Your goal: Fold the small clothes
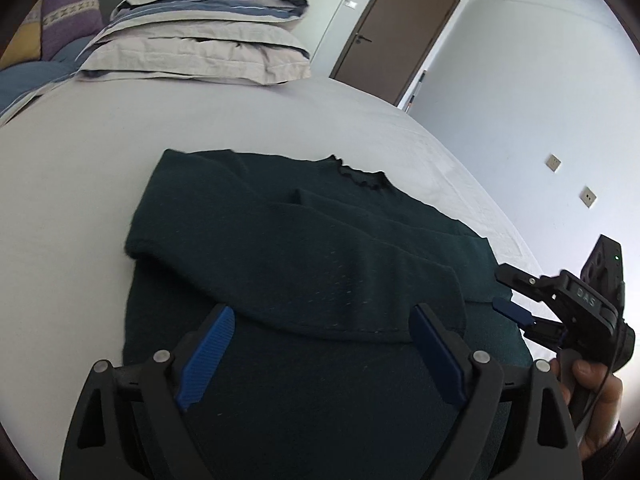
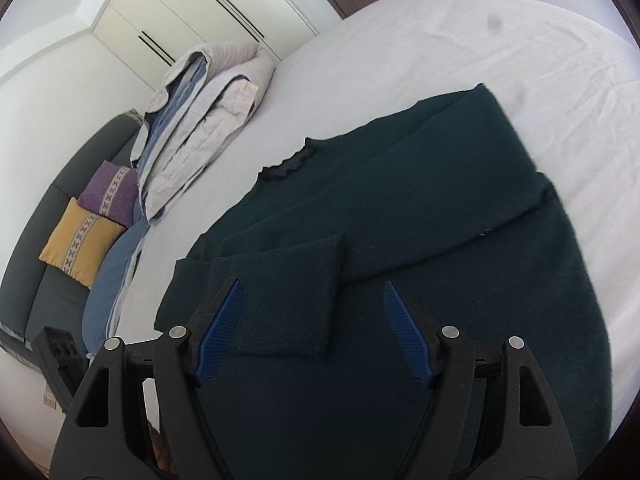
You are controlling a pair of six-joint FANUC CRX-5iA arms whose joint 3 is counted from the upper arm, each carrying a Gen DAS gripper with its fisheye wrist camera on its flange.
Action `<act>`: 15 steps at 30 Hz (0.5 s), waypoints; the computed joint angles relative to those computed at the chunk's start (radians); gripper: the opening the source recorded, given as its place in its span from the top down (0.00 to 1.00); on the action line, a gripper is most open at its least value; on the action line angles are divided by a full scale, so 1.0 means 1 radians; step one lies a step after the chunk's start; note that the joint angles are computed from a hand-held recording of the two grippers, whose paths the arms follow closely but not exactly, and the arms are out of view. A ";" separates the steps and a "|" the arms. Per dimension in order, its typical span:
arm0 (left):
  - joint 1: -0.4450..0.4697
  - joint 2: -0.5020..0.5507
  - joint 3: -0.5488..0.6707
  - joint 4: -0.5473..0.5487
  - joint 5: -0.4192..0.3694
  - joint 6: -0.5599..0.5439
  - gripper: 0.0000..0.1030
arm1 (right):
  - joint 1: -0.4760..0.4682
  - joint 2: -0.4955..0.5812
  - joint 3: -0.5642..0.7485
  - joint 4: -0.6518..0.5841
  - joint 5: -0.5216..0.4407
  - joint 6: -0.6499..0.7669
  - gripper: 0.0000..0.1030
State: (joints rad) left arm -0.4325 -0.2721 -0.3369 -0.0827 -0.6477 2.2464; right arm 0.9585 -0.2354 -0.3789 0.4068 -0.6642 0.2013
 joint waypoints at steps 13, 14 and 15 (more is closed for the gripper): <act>0.114 -0.125 -0.169 0.151 0.035 -0.101 0.13 | -0.003 0.240 0.252 -0.094 -0.213 0.219 0.89; 0.117 -0.127 -0.169 0.154 0.034 -0.106 0.13 | 0.007 0.250 0.274 -0.083 -0.248 0.236 0.90; 0.119 -0.128 -0.167 0.151 0.029 -0.105 0.13 | 0.018 0.259 0.296 -0.070 -0.285 0.249 0.90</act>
State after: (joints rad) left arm -0.3139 -0.4001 -0.5036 0.0680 -0.6190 2.1416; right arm 0.9763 0.0232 -0.0834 0.3367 -0.9493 0.4504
